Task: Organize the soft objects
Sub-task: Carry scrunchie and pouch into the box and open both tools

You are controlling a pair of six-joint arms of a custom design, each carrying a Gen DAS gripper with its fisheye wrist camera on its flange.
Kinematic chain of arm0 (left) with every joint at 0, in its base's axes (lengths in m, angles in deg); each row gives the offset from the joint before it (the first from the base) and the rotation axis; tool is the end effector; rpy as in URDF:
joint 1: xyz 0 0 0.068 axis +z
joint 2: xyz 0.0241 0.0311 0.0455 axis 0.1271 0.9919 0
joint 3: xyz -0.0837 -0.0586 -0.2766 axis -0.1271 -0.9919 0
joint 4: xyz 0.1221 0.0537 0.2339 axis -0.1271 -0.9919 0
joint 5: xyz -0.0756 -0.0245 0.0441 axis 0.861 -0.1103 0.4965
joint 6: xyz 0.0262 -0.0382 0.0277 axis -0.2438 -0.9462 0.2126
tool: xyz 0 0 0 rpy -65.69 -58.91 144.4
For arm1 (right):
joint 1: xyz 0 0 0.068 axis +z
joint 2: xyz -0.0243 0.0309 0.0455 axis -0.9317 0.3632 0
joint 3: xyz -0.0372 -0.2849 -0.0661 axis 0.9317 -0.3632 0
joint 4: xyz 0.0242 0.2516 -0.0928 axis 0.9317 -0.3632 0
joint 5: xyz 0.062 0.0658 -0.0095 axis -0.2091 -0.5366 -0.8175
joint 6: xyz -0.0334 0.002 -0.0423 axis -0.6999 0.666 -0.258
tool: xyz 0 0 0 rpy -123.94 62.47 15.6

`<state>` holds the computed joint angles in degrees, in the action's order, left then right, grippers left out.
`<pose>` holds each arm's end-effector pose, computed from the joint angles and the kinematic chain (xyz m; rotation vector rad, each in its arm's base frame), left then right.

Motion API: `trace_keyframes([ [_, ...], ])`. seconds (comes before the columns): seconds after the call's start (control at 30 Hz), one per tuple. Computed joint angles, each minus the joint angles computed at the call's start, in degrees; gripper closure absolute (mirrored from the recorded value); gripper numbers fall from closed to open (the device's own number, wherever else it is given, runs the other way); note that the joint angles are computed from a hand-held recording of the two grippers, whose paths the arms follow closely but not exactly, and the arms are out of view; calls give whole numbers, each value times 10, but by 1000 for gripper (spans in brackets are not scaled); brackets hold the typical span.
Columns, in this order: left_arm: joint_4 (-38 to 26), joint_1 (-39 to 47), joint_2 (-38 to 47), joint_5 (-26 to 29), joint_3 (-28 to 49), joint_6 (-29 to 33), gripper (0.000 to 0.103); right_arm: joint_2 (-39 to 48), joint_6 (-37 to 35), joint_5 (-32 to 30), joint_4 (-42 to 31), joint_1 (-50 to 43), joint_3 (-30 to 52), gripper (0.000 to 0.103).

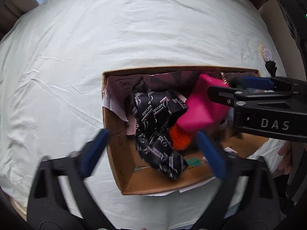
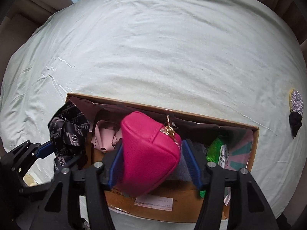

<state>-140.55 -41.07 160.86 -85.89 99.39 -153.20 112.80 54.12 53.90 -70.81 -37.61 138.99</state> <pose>0.1876 -0.2017 0.3028 -0.4383 2.8878 -0.0238 0.2930 0.1836 0.3129 -0.8613 2.8696 0.3089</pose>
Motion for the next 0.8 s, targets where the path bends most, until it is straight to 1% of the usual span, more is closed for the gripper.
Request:
trace_keyframes([
  [0.03,-2,-6,2,-2,1,-3,0,-4,1,-2,9,-5,-5,13],
  [0.07,-6,-10,4,1,3,-7,0,-9,0,-4,16,-10,-9,0],
  [0.27,-17,-29,3,4,12,-43,0,-24,-15,-16,18,-27,-22,0],
  [0.43,-53,-42,10,-13,47,-49,0,-40,-16,-34,4,-36,-24,0],
  [0.6,-99,-57,5,-39,88,-66,0,-68,-12,-34,-8,-41,-19,0],
  [0.8,-182,-104,4,-77,167,-127,0,-101,-18,-37,-52,-45,19,0],
])
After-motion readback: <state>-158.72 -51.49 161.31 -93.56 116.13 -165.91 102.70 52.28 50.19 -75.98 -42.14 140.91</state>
